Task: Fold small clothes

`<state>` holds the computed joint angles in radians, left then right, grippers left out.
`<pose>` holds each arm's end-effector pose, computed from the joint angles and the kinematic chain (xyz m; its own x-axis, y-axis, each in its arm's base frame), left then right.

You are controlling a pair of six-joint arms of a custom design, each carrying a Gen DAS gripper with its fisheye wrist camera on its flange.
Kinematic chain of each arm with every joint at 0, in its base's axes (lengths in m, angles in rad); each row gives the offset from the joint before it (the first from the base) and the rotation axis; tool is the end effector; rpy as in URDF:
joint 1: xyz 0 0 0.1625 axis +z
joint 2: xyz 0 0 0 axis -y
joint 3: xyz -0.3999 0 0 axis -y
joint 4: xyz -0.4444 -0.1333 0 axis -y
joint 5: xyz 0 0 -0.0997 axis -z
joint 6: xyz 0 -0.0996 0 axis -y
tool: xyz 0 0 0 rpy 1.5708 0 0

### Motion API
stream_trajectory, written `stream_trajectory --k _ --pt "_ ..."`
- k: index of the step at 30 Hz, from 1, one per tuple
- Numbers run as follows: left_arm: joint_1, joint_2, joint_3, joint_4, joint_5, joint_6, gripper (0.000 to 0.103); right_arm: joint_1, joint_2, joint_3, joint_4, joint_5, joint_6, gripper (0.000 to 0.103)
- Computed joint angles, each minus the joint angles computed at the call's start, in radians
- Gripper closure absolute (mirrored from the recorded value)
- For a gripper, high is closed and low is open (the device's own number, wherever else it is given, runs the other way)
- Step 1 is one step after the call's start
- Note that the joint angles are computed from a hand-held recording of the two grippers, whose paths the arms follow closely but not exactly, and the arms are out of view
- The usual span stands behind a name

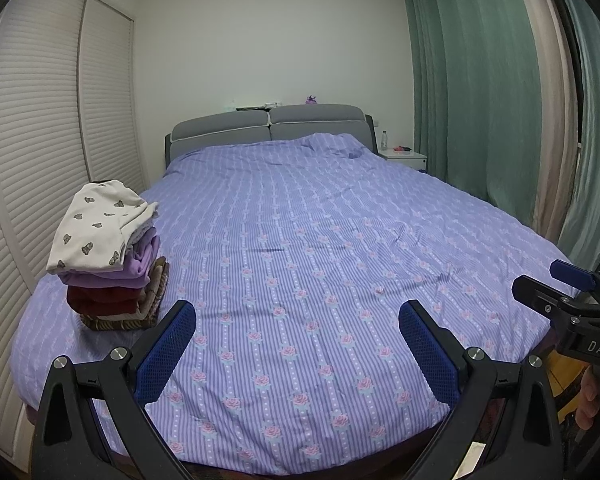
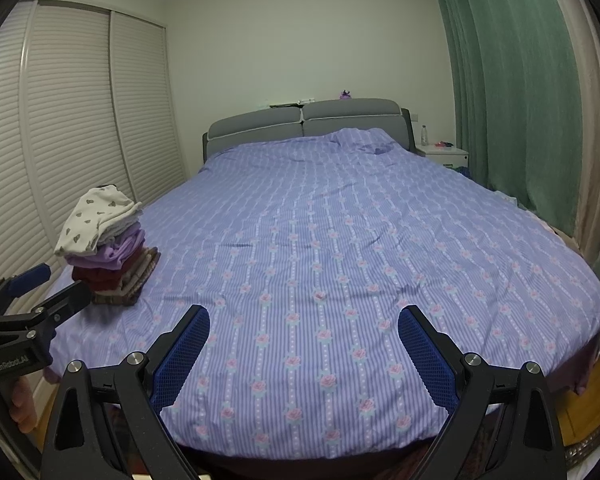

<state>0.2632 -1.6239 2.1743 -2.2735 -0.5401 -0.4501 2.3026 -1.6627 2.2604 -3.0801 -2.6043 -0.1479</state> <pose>-0.3910 -0.3319 0.2939 -0.6488 0.3047 -0.6973 0.7465 0.4328 -0.5054 0.3242 -0.2895 0.3582 -0.7651 0.0943 0.6369 -0.5278 0.4747 -0.7043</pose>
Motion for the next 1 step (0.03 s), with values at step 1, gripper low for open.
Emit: stream_trajectory --k 1 --pt "0.000 0.000 0.001 0.000 0.000 -0.001 0.000 0.001 0.000 0.000 -0.001 -0.002 0.000 0.007"
